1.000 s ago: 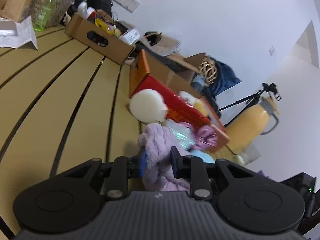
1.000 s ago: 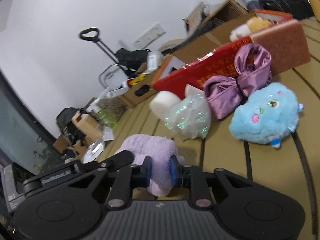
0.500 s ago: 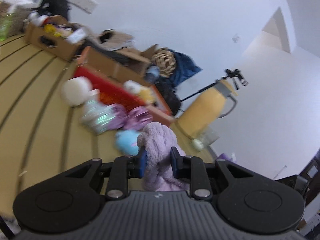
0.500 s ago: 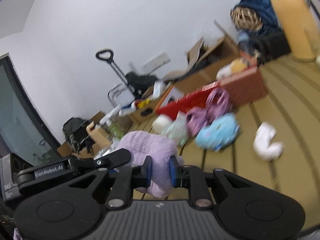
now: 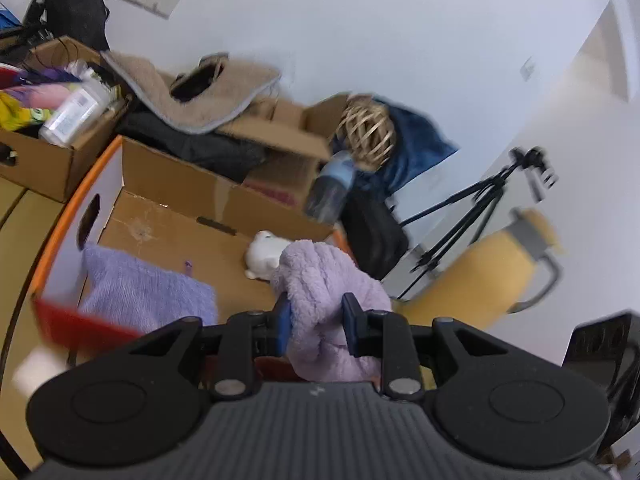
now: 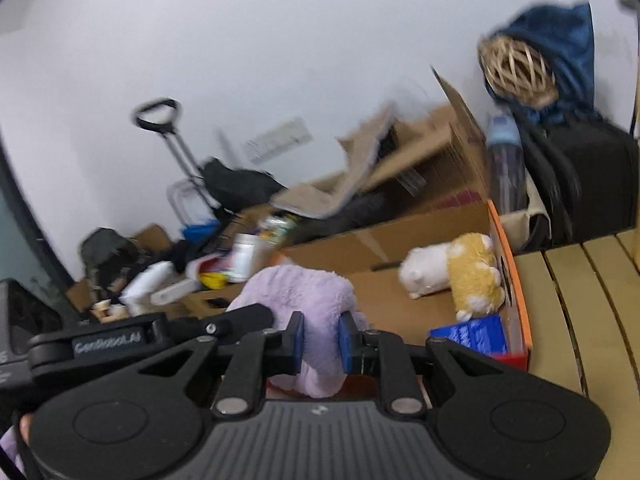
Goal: Organize soft objects
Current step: 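Carry the lilac headband into the cardboard box and release it, then withdraw the left tool back over the table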
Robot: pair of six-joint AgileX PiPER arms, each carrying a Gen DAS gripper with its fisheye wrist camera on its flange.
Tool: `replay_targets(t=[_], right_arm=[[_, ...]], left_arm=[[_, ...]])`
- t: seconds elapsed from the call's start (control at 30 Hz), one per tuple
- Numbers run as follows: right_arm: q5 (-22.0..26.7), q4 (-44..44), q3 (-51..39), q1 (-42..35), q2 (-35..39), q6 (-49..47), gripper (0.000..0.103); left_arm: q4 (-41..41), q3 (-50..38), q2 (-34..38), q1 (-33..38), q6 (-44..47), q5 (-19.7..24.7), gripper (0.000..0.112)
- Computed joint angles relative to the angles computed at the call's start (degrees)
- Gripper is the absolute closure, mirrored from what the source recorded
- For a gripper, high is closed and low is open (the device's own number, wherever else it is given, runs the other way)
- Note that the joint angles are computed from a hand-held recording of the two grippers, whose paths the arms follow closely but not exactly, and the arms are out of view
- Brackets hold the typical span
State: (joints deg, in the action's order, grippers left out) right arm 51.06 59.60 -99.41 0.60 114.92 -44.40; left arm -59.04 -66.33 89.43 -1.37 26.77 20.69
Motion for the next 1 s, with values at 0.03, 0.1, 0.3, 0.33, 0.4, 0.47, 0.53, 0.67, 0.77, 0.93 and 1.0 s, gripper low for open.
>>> replay_targets(t=[0.03, 0.1, 0.3, 0.33, 0.4, 0.47, 0.53, 0.67, 0.77, 0.93, 1.0], right_arm=[[0.03, -1.97, -4.2, 0.95, 3.44, 2.86, 0.086], [1.25, -7.19, -10.3, 2.29, 8.5, 8.39, 0.086], [-0.37, -24.23, -15.97, 6.27, 13.2, 17.83, 0.085], [0.1, -24.81, -16.3, 6.34, 13.38, 18.22, 0.083], [-1.04, -26.31, -14.26, 6.72, 11.74, 17.66, 0.078], [-1.31, -26.2, -11.99, 6.64, 9.27, 16.41, 0.077], [-0.13, -24.34, -10.96, 5.47, 6.81, 15.21, 0.077], [0.51, -20.07, -4.8, 2.35, -2.91, 10.35, 0.075], [2.69, -17.05, -1.96, -1.0, -9.84, 7.43, 0.066], [7.13, -13.63, 2.27, -7.65, -21.23, 3.85, 0.057], [6.7, -10.7, 6.92, -10.45, -26.53, 0.34, 0.051]], left_arm=[[3.99, -2.67, 3.04, 0.18, -4.42, 0.55, 0.086], [10.91, -6.3, 7.53, 0.39, -10.29, 1.09, 0.084], [6.63, -5.77, 10.84, 1.53, -1.7, 2.36, 0.07], [4.78, -5.01, 9.96, 2.01, 0.67, 2.99, 0.066], [6.55, -3.84, 7.73, 2.16, -0.29, 2.62, 0.058], [10.4, -3.75, 5.57, 2.05, -3.03, 3.07, 0.057], [14.55, -2.94, 2.06, 2.66, -5.85, 4.58, 0.054], [27.08, -1.98, -6.46, 2.02, -14.93, 7.67, 0.047], [34.22, -0.66, -15.1, 1.89, -18.52, 11.48, 0.037], [50.27, -1.74, -28.37, -2.58, -30.75, 17.03, 0.026], [58.32, -2.07, -32.23, -6.66, -37.85, 18.84, 0.021]])
